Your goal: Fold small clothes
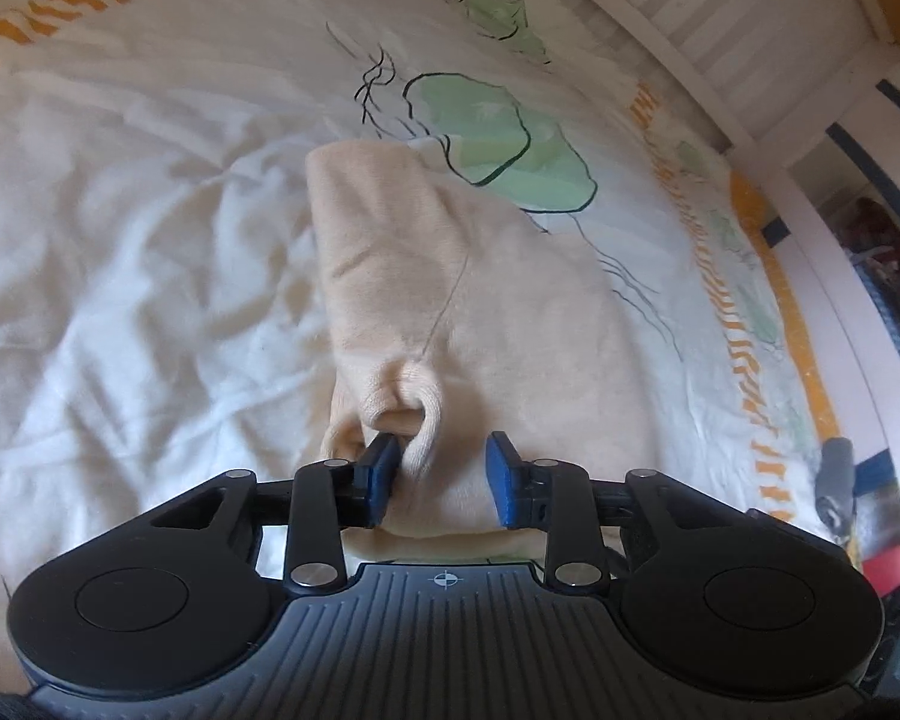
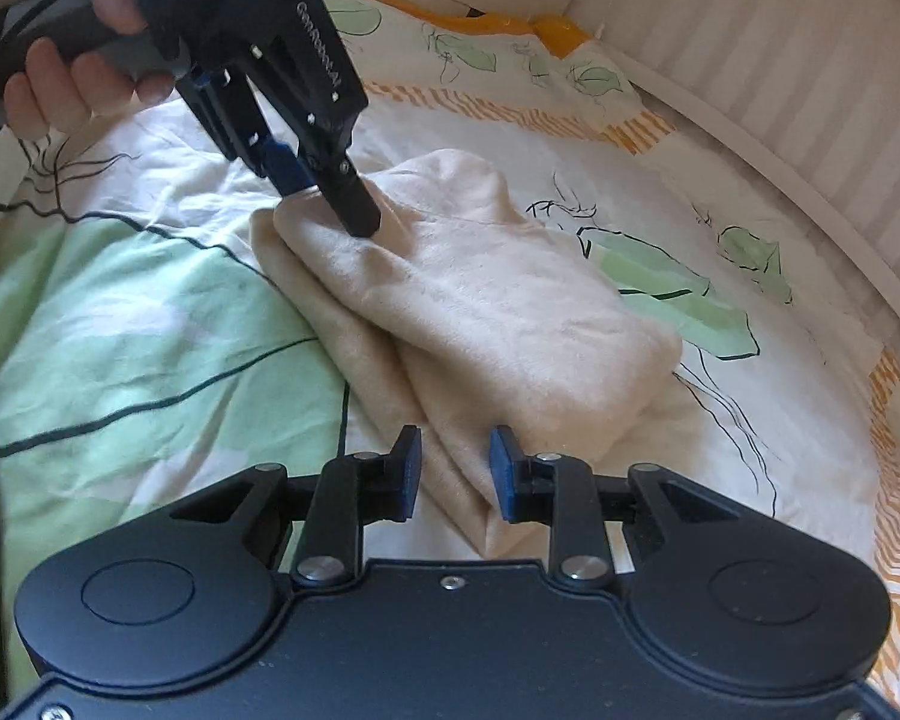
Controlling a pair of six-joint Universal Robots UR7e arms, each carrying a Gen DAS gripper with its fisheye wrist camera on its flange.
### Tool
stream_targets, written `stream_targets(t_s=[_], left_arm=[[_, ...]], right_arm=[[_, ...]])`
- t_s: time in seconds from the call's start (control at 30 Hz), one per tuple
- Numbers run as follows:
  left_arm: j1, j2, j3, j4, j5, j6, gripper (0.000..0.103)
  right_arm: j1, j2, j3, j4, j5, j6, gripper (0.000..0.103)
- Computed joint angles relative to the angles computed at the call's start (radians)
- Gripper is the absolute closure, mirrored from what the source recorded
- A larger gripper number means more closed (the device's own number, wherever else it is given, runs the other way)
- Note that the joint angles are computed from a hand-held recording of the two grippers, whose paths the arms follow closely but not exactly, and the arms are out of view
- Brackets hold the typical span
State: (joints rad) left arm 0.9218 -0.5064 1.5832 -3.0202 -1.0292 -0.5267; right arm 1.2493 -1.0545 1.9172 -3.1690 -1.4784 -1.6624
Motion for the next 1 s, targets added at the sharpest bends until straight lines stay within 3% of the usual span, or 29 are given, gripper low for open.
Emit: stream_targets(t_s=[0.13,0.17,0.2,0.23,0.3,0.37,0.47,0.57,0.63,0.77,0.87,1.0], left_arm=[[0.019,0.009,-0.021,0.004,-0.048,-0.035,0.073],[0.021,0.01,-0.025,0.003,-0.057,-0.043,0.08],[0.021,0.011,-0.025,-0.023,-0.055,-0.046,0.086],[0.021,0.01,-0.02,-0.058,-0.06,-0.045,0.097],[0.023,0.002,-0.004,-0.159,-0.089,-0.052,0.098],[0.017,-0.008,-0.005,-0.176,-0.074,-0.045,0.098],[0.015,-0.009,-0.039,-0.074,-0.024,-0.045,0.098],[0.015,-0.002,-0.061,0.043,0.033,-0.103,0.098],[0.011,-0.008,-0.05,0.06,0.053,-0.108,0.097],[-0.025,-0.017,-0.038,0.087,0.146,-0.067,0.096],[-0.059,0.008,-0.066,0.057,0.219,0.024,0.096],[-0.066,0.059,-0.14,0.027,0.17,0.149,0.096]], right_arm=[[0.014,0.028,-0.026,-0.014,-0.03,0.02,0.067],[0.017,0.04,-0.028,-0.036,-0.041,0.002,0.077],[0.018,0.052,-0.028,-0.06,-0.047,-0.026,0.094],[0.018,0.058,-0.027,-0.08,-0.049,-0.053,0.095],[0.012,0.03,-0.024,-0.047,-0.01,-0.03,0.095],[0.013,-0.007,-0.037,0.025,-0.005,0.026,0.095],[0.008,-0.037,-0.055,0.144,-0.025,0.046,0.095],[0.001,-0.042,-0.053,0.203,-0.073,-0.013,0.1],[-0.01,-0.063,-0.053,0.259,-0.06,-0.022,0.1],[-0.013,-0.104,-0.109,0.401,0.044,0.128,0.099],[0.01,-0.072,-0.166,0.403,0.065,0.263,0.088],[0.043,0.007,-0.272,0.428,0.057,0.463,0.088]])
